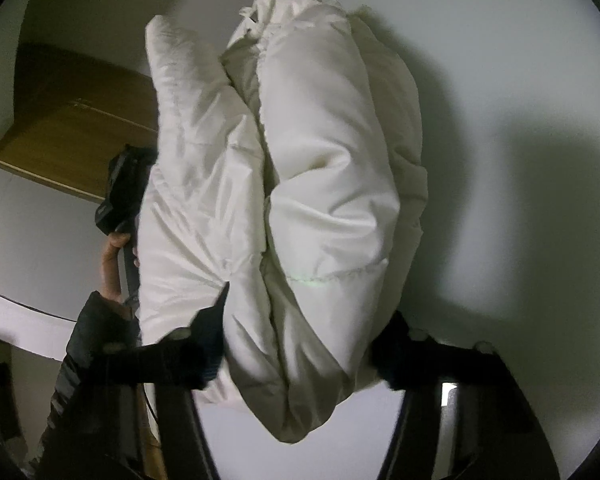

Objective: Fold large clothes

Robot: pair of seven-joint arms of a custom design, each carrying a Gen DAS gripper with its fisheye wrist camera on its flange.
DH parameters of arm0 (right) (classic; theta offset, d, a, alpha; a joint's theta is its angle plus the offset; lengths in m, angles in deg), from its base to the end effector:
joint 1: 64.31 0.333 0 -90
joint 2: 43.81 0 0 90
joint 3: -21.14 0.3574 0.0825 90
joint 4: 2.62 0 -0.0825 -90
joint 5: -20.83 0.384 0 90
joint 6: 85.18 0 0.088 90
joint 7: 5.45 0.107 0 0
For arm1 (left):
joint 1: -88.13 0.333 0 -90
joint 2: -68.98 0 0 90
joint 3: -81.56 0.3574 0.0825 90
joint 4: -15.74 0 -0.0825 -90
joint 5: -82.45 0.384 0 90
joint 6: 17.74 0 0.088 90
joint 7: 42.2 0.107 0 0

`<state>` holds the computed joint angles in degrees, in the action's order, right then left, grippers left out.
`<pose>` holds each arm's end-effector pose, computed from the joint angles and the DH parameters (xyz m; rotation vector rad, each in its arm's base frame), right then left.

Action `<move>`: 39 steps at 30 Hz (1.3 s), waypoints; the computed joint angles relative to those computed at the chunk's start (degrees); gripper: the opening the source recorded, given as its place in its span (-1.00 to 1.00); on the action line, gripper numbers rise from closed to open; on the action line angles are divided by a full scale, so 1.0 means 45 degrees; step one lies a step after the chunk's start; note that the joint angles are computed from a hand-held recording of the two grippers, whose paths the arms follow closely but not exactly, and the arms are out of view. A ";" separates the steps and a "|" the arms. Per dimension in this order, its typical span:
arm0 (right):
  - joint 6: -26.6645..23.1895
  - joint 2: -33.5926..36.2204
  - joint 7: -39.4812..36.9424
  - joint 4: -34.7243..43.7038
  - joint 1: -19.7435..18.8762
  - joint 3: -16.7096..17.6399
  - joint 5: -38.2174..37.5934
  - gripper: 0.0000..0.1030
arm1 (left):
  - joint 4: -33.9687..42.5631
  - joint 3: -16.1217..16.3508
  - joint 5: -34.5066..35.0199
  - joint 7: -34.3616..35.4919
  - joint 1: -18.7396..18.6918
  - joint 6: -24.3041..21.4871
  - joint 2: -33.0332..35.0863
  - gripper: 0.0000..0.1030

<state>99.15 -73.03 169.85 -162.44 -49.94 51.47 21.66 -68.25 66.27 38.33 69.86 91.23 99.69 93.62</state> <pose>0.2696 0.2851 0.4781 -0.9814 2.0128 0.0715 0.7038 -0.1534 0.5141 1.5725 -2.0208 0.9812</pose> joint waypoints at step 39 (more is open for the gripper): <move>-0.4697 -0.0551 0.2282 0.2386 0.1614 0.1285 -0.2360 0.57 | -1.0528 0.3685 0.0794 0.4286 0.0375 0.4396 -0.9706 0.30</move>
<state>78.01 -75.51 180.12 -151.71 -42.68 57.26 11.04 -115.63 82.85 41.90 89.15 92.92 119.47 49.94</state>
